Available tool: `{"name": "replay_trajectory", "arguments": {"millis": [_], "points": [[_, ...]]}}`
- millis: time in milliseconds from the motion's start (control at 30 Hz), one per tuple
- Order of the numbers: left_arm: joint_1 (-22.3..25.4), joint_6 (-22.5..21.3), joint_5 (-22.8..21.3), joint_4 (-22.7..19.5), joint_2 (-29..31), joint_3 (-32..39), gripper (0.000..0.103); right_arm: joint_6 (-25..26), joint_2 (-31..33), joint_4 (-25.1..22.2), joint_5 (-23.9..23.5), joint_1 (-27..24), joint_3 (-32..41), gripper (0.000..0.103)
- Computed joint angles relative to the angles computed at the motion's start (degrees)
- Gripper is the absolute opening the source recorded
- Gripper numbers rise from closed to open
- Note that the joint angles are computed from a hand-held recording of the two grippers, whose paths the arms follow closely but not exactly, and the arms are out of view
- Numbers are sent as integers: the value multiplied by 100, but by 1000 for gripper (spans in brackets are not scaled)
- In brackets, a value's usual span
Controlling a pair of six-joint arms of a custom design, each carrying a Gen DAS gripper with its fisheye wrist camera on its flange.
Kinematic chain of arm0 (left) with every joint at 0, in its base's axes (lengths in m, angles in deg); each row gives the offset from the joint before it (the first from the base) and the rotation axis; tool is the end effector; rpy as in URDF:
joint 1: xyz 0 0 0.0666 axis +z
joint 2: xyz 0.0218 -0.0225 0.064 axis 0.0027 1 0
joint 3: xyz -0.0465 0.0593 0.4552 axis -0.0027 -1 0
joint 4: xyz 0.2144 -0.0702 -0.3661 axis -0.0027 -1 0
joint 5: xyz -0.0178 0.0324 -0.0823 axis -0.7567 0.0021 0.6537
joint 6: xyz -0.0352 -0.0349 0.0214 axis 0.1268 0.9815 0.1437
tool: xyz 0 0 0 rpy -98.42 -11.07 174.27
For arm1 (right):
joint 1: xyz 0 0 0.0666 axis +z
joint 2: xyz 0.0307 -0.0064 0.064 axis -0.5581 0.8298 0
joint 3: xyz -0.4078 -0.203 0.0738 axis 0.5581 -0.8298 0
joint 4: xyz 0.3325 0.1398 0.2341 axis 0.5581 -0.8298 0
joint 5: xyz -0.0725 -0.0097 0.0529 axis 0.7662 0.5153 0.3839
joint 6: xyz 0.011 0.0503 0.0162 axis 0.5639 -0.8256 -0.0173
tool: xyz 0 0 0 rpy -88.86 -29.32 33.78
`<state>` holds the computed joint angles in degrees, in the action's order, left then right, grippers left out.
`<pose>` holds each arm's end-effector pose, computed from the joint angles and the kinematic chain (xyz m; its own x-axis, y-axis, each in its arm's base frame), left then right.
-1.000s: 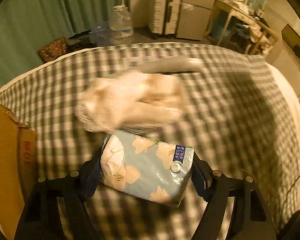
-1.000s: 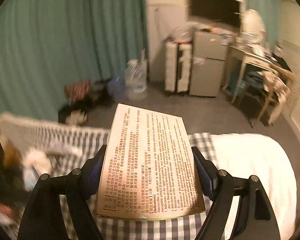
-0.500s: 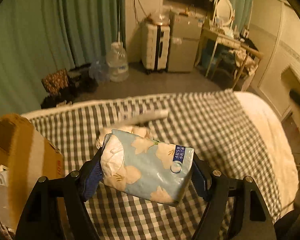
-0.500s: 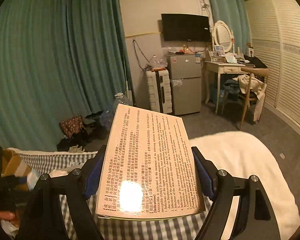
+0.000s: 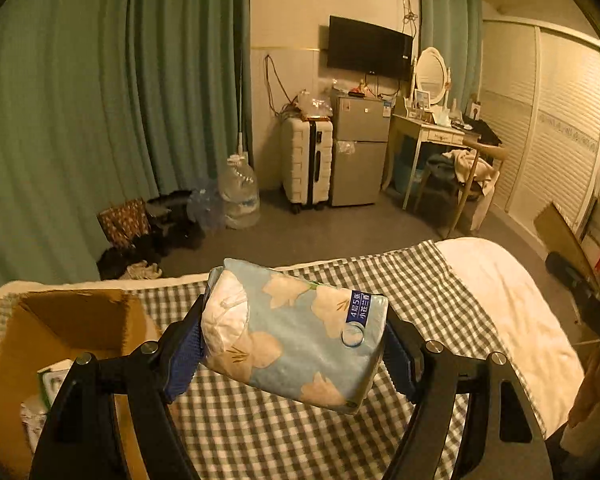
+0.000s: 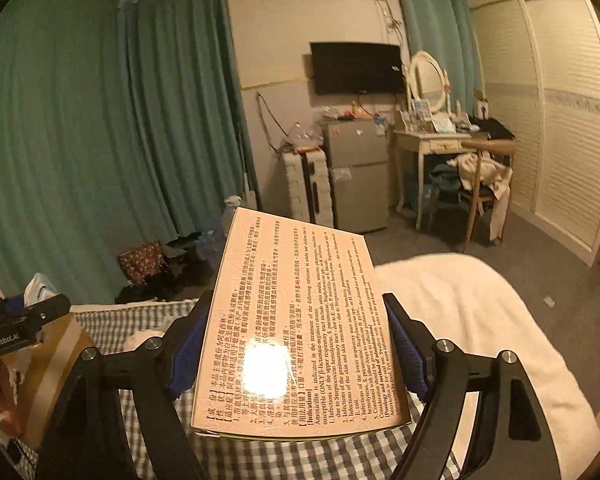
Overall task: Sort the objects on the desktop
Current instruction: 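Lift and carry the tissue pack and printed card with both tools toward the box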
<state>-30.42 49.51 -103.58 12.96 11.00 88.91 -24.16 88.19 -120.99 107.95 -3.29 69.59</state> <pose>0.4784 -0.2661 0.6509 -0.5841 -0.0050 -0.8117 -0.0051 1.0000 -0.0025 0.5115 0.2889 0.6442 -0.4423 0.0669 -0.8944 -0.1042 0.9866 0.1253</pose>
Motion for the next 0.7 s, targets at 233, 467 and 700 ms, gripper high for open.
{"name": "replay_trajectory", "arguments": {"millis": [233,467,700], "points": [[-75,-47,-316,-104,-280,-36,79,168,9,-27,269,390,316,79],[-113,-190,-594,-328,-421,16,79,302,167,-217,234,688,770,79],[-52,-81,-801,-417,-767,-132,79,456,404,-356,186,988,1249,79]]}}
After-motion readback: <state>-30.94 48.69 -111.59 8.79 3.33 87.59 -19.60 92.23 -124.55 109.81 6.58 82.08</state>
